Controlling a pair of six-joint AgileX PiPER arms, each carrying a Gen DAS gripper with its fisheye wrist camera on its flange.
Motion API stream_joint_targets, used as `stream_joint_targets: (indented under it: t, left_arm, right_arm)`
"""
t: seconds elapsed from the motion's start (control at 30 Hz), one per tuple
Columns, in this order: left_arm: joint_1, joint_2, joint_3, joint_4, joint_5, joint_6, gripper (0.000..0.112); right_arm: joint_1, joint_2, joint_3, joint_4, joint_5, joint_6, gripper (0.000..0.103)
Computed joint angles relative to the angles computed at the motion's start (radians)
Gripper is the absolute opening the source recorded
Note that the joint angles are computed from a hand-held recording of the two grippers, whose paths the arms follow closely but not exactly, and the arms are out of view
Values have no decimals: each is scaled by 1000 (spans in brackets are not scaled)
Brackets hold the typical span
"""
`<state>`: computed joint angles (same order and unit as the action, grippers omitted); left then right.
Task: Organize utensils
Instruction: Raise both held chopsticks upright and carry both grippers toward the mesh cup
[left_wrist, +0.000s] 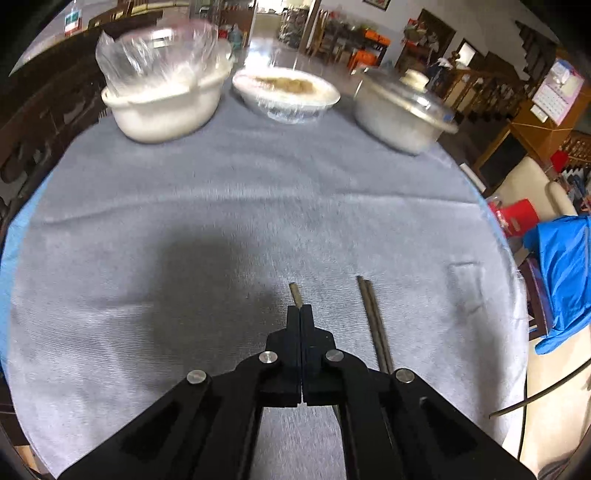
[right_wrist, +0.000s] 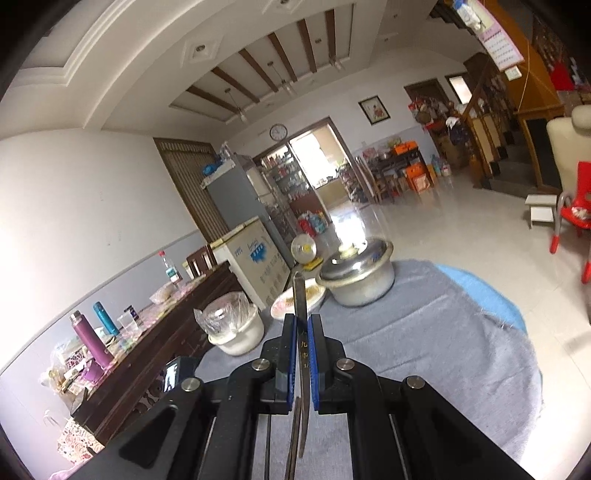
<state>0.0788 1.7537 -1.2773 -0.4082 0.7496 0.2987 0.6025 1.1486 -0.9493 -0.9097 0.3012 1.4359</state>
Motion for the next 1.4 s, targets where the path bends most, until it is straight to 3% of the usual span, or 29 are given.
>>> stream_joint_targets:
  t: [0.17,0.27,0.3,0.37,0.4,0.5,0.57,0.67,0.77,1.0,1.13,1.27,1.4]
  left_arm:
    - [18,56,-82,-52,123,-16,2]
    - [-23,115,-118,-9,139,-81,19]
    - [-34,139,-135,14,147,-104,31]
    - [-52,194,-172,48,153,-144,34]
    - [-58,188,-165,48,113,-140,35]
    - [-70,212,-182,47,99,-129,34]
    - [-95,206,-165,106,61,-145,10]
    - [-91,201,-143,105,28,-117,6]
    - [-73,167,-87,106,-25,-110,5]
    - [29,-48,65,-29,-95,30,5]
    - [81,-210,141,-31,-120,58,5]
    - [180,-385,210,-98,-90,144,5]
    - [332,-523,255,-225,11,266,5]
  right_arm:
    - [93,-40,-19,-133,101,105,7]
    - [123,-46,-23,-135,130,96,7]
    - [125,-46,-21,-131,134,91,7]
    - [112,-49,-15,-102,126,67,7]
    - [102,-50,-11,-84,120,53,7]
    - [73,-50,2,-48,98,26,7]
    - [53,-48,12,-52,81,39,7]
    - [20,-40,20,-25,44,32,7]
    - [33,-33,13,-50,64,47,7]
    - [225,-77,-6,-302,309,229,7]
    - [357,-111,-17,-394,464,281,7]
    - [527,-126,-49,-469,651,284,7]
    - [707,-124,-90,-529,831,262,7]
